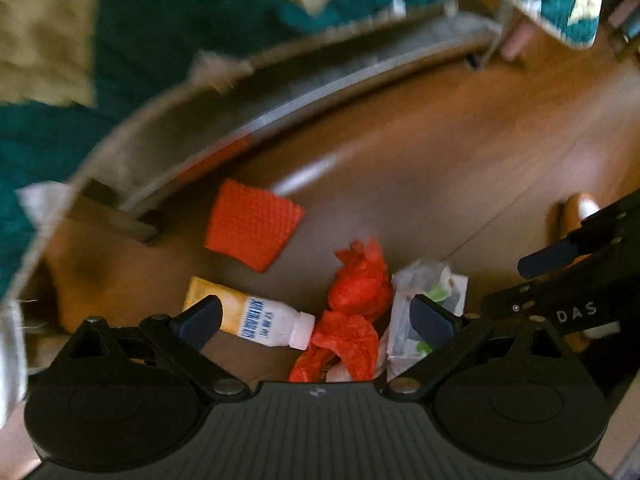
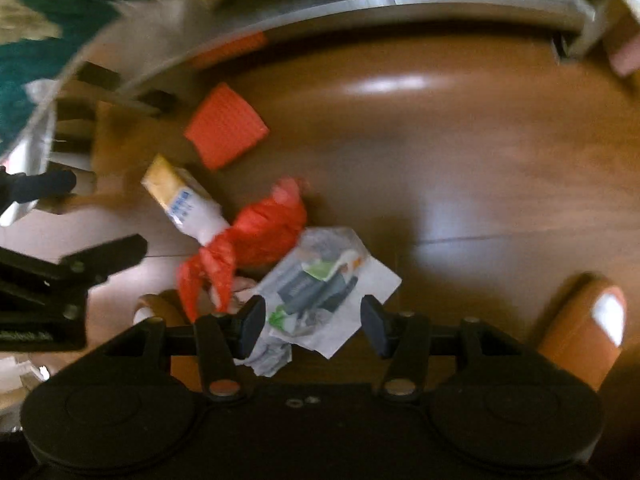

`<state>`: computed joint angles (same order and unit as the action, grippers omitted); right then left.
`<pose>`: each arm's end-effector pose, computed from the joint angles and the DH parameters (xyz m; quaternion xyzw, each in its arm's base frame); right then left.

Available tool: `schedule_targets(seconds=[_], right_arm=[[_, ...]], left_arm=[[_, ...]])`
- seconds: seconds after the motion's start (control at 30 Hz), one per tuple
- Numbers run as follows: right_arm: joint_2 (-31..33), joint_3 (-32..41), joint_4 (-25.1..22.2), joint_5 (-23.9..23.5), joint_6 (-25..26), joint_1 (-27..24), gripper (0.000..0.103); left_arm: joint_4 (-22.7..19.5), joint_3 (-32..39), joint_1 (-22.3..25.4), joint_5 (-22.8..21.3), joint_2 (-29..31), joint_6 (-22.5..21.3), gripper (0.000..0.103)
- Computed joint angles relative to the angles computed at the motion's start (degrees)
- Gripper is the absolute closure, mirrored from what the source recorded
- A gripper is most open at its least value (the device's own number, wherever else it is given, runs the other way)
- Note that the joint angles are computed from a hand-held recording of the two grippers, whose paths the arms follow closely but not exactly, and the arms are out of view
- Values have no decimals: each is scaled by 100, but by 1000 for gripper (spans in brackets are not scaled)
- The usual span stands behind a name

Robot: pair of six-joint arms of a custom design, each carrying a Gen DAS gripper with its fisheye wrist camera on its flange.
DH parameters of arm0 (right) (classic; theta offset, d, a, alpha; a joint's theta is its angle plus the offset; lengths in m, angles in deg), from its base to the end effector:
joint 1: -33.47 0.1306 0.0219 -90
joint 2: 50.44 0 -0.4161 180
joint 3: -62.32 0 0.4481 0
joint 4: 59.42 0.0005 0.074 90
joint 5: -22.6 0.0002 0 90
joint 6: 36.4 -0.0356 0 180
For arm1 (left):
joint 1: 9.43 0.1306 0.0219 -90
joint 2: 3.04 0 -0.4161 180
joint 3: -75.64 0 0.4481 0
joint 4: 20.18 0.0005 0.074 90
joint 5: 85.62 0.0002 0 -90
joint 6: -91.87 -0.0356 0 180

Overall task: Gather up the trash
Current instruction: 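Move both tools back down toward the remaining trash pile, then grasp the red plastic bag with left tool while right tool grasps clear plastic bag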

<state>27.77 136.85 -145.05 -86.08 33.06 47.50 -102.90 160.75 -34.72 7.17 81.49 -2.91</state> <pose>0.3710 0.1039 0.4014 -0.0551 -0.9852 -0.1567 0.0425 0.4015 -0.1922 0.4408 0.2603 0.9628 -0.0361 0.0631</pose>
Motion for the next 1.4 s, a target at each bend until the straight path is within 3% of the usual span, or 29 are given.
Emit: schedule_targets(seconds=[0.13, 0.3, 0.43, 0.53, 0.6, 0.67, 0.8, 1.1, 1.4], right_arm=[[165, -232, 237, -174, -169, 11, 50], [405, -439, 488, -261, -363, 21, 53], [556, -560, 681, -286, -335, 51, 53], [651, -613, 758, -321, -316, 59, 64], [694, -631, 778, -319, -311, 73, 85], [679, -651, 820, -305, -300, 71, 87], [599, -630, 800, -253, -160, 68, 96], [216, -249, 341, 25, -22, 14, 98], [-219, 737, -314, 265, 247, 49, 98]], left_arm=[[290, -410, -20, 55, 152, -235, 3], [548, -706, 33, 257, 404, -331, 14], [650, -797, 36, 433, 629, -327, 30], [656, -855, 47, 574, 734, -272, 33], [683, -894, 51, 665, 778, -239, 39], [657, -900, 53, 773, 831, -218, 56], [672, -921, 43, 885, 815, -141, 63], [40, -502, 184, 870, 633, 179, 67], [-985, 539, 234, 911, 227, 383, 67]])
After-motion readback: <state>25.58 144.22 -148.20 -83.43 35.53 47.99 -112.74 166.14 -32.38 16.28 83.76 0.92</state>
